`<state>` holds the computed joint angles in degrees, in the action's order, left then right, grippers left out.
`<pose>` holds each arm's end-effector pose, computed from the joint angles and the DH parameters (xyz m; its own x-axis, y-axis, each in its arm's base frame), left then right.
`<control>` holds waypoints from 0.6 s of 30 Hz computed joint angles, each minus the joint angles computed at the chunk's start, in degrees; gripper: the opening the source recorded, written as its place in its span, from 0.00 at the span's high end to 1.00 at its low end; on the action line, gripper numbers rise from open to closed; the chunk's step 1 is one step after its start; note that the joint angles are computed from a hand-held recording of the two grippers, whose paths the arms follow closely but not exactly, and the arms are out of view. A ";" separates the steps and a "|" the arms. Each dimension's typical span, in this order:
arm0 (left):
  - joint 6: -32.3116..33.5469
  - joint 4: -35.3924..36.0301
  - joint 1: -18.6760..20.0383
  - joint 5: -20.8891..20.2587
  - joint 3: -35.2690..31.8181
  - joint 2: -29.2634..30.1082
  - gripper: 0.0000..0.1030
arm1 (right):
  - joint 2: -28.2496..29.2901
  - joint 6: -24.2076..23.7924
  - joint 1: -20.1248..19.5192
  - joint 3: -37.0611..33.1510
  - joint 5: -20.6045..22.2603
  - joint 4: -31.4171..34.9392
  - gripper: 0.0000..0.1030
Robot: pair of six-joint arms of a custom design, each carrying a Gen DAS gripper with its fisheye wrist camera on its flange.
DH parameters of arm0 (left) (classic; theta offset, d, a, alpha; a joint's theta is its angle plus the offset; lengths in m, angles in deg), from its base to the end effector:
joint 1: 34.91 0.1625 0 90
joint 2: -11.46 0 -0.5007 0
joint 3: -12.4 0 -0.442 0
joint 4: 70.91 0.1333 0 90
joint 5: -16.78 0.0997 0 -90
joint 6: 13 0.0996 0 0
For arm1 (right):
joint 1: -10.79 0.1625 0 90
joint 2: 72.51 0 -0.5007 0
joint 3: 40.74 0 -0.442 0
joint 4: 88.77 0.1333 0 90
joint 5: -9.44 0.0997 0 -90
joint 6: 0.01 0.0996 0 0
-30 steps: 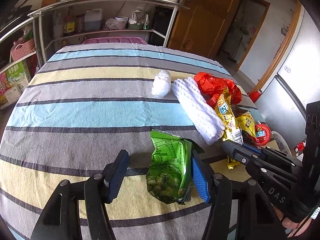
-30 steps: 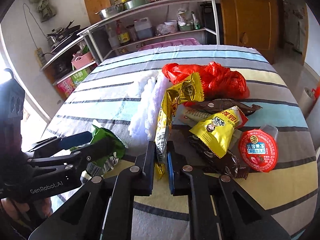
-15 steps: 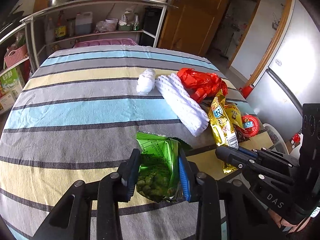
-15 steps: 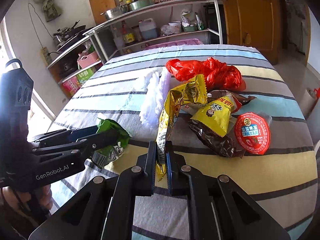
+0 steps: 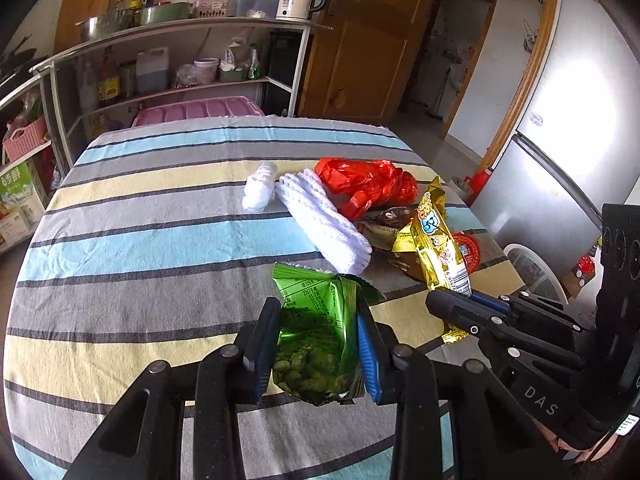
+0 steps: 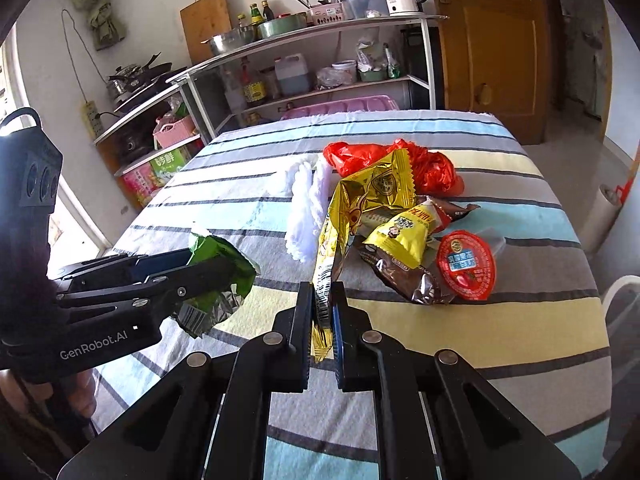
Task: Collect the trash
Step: 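Grasp the yellow snack wrapper with the right tool while the left tool holds the green bag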
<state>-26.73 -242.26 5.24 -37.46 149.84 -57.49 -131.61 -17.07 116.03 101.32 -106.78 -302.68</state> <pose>-0.2259 -0.4411 0.1620 -0.7817 0.3719 -0.5006 0.5761 0.7380 -0.3514 0.2032 -0.4060 0.1513 -0.8420 -0.1721 0.5113 -0.4661 0.7094 -0.5287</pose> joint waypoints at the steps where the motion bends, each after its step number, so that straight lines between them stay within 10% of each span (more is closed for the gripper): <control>1: 0.14 -0.18 -0.31 -0.16 0.00 -0.01 0.65 | -0.29 -0.09 0.16 0.19 -0.36 -0.48 0.91; 18: 4.35 -2.11 -3.90 -6.57 -3.82 5.79 0.65 | -7.39 0.97 -0.12 5.70 -6.19 -7.13 0.91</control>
